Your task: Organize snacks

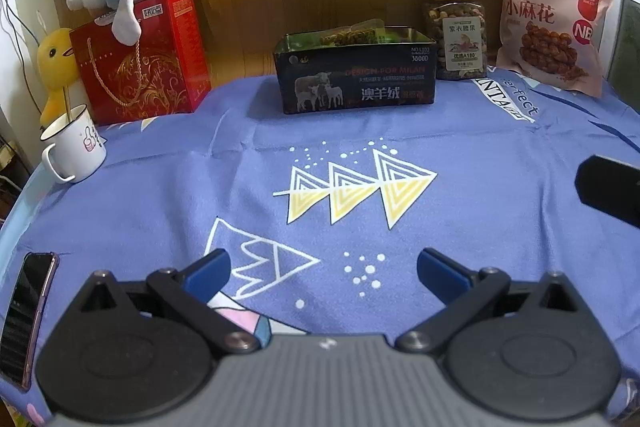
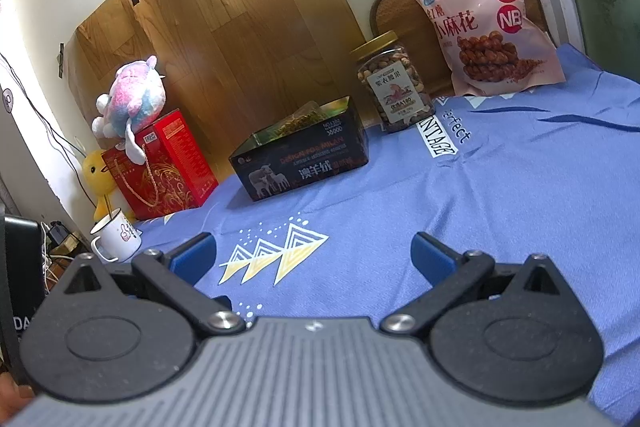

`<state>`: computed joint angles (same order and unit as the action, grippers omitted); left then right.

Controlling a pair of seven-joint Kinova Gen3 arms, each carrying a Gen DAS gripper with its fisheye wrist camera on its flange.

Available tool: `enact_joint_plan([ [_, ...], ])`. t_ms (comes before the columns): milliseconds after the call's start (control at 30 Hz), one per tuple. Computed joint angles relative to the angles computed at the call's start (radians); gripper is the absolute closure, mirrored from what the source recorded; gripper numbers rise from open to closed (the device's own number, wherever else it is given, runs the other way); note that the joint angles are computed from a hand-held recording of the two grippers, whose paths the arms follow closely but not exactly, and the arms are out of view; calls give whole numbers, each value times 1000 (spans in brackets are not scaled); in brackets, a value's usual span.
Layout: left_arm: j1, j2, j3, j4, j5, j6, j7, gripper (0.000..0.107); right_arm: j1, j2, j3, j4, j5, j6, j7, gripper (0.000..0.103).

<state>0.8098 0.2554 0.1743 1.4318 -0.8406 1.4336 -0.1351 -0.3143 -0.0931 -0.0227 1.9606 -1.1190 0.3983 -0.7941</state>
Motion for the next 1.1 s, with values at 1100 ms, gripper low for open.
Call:
enact_joint_plan([
  [1100, 37, 5, -6, -16, -95, 77, 110, 5, -45, -26, 42, 7, 93, -15, -83, 0],
])
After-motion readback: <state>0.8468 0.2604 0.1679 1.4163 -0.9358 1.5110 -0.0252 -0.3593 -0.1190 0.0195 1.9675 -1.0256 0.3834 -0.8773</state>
